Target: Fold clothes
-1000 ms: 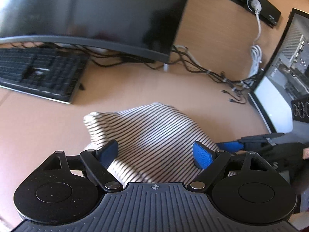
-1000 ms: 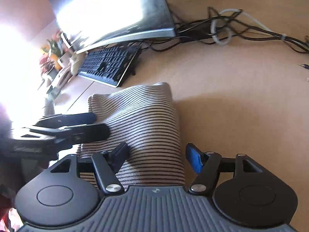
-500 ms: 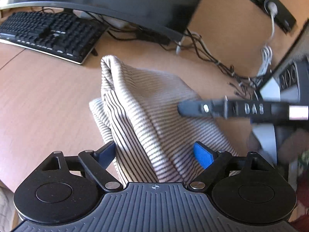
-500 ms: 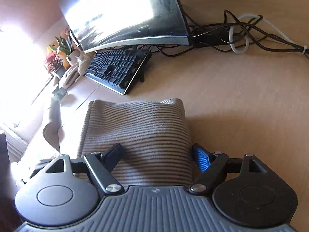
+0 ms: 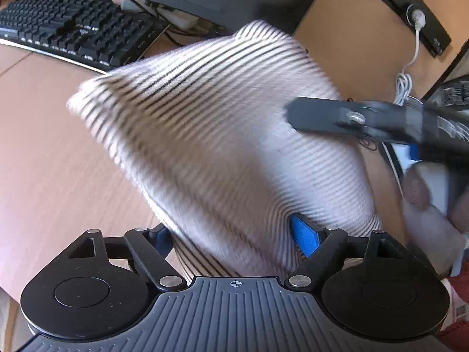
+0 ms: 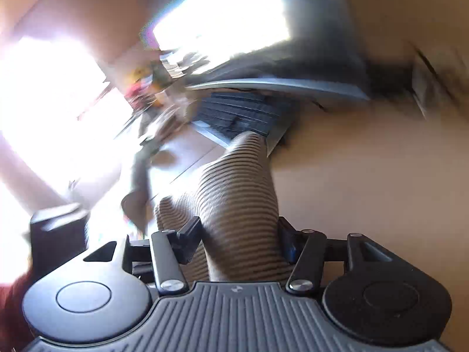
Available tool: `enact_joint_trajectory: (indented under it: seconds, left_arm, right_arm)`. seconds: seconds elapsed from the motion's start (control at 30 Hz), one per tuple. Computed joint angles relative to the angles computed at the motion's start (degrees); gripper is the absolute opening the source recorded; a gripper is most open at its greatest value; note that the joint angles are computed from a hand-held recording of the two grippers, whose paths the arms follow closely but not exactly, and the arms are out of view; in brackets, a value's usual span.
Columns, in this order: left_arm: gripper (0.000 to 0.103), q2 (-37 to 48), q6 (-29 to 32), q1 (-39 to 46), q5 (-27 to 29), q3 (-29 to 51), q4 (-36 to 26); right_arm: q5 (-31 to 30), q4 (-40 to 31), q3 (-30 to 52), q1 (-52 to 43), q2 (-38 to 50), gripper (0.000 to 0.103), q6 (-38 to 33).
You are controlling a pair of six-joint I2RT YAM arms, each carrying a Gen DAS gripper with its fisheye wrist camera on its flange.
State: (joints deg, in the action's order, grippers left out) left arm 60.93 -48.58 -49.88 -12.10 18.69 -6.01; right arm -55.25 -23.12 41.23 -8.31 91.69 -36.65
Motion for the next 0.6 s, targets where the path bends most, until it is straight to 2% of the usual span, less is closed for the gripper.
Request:
enact_joint_trajectory:
  seconds: [0.07, 0.13, 0.23, 0.3, 0.37, 0.43, 0.53, 0.6]
  left_arm:
    - [0.086, 1.2, 0.4, -1.1, -0.9, 0.2, 0.4]
    - [0.086, 1.9, 0.1, -2.5, -2.1, 0.3, 0.5]
    - [0.087, 0.4, -0.6, -3.2, -2.3, -0.2, -0.7]
    - [0.088, -1.6, -1.9, -3.1, -2.0, -0.7, -1.9]
    - [0.088, -4.1, -3.1, -2.4, -0.9, -1.2, -3.0]
    - [0.093, -5.0, -2.9, -1.4, 0.7, -1.2, -2.8]
    - [0.095, -2.4, -2.0, 0.8, 3.8, -0.9, -0.3]
    - [0.095, 0.8, -1.8, 1.5, 5.3, -0.4, 1.8]
  right_arm:
    - [5.3, 4.7, -2.7, 1.9, -2.4, 0.055, 1.2]
    - [12.3, 10.0, -3.2, 3.3, 0.8, 0.055, 6.2]
    - [10.9, 6.8, 1.2, -0.7, 9.1, 0.057, 9.4]
    - [8.2, 2.1, 2.7, -3.8, 10.2, 0.061, 6.3]
    - [7.2, -1.0, 2.2, -6.4, 9.1, 0.072, 2.0]
    - [6.0, -4.9, 2.3, -9.0, 8.7, 0.081, -2.1]
    - [5.6, -7.5, 1.6, -11.9, 9.2, 0.081, -4.9]
    - [6.0, -5.2, 0.9, -11.4, 9.6, 0.081, -3.2]
